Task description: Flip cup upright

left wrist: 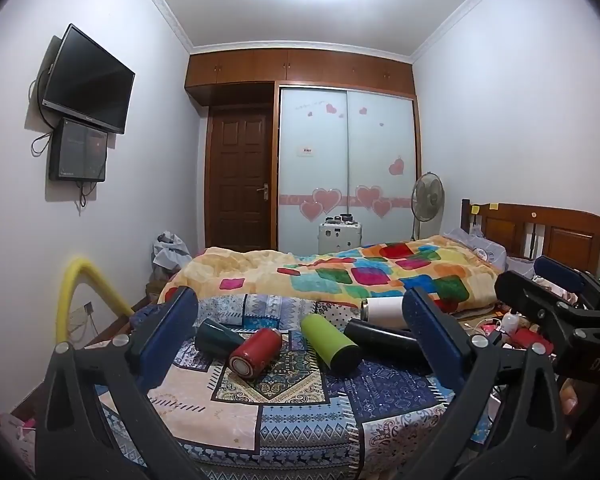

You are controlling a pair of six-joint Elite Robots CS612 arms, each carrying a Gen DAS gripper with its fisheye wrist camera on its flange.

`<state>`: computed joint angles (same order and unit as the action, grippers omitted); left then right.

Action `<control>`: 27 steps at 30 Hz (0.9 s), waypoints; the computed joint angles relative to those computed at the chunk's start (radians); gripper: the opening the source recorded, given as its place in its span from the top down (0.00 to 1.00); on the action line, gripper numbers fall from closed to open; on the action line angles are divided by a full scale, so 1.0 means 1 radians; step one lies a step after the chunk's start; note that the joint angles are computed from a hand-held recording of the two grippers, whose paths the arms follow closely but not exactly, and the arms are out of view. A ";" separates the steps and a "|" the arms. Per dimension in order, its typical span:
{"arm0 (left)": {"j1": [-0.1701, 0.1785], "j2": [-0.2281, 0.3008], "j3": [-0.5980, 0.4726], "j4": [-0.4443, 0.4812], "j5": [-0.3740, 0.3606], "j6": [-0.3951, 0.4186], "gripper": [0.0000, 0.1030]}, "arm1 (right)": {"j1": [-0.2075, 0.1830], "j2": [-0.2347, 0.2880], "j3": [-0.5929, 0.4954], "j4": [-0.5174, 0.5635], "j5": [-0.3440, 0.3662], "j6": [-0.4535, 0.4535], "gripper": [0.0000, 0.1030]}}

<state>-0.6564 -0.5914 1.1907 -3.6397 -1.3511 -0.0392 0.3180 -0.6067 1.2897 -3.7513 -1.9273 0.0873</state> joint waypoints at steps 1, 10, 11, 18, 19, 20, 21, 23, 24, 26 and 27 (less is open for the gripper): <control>0.001 0.001 -0.002 0.001 -0.002 0.000 0.00 | 0.000 0.000 0.000 0.000 0.000 0.000 0.00; 0.002 -0.001 -0.001 -0.002 -0.005 0.000 0.00 | 0.000 -0.001 0.002 0.000 -0.001 -0.001 0.00; 0.002 0.001 -0.004 -0.001 -0.004 0.000 0.00 | 0.000 -0.001 0.002 -0.002 -0.001 -0.001 0.00; 0.003 0.003 -0.010 -0.001 -0.009 0.001 0.00 | 0.000 -0.002 0.002 -0.001 -0.002 -0.002 0.00; 0.003 0.003 -0.008 -0.003 -0.009 0.000 0.00 | 0.000 -0.002 0.001 0.000 -0.001 -0.001 0.00; 0.003 0.002 -0.008 -0.002 -0.010 0.000 0.00 | 0.000 -0.002 0.001 -0.001 -0.001 -0.002 0.00; 0.003 0.003 -0.010 0.000 -0.011 -0.001 0.00 | 0.001 -0.002 0.001 -0.001 -0.003 -0.003 0.00; 0.002 0.003 -0.009 -0.002 -0.009 0.001 0.00 | 0.001 -0.002 0.001 -0.001 -0.002 -0.002 0.00; 0.002 0.003 -0.007 -0.004 -0.009 0.002 0.00 | 0.001 -0.003 0.002 -0.001 -0.001 -0.002 0.00; 0.002 0.003 -0.008 -0.004 -0.009 0.001 0.00 | 0.001 -0.002 0.001 -0.001 -0.003 -0.003 0.00; 0.002 0.003 -0.007 -0.005 -0.008 0.002 0.00 | 0.001 -0.002 0.001 -0.001 -0.002 -0.003 0.00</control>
<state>-0.6544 -0.5880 1.1833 -3.6451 -1.3586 -0.0372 0.3187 -0.6091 1.2912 -3.7526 -1.9297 0.0848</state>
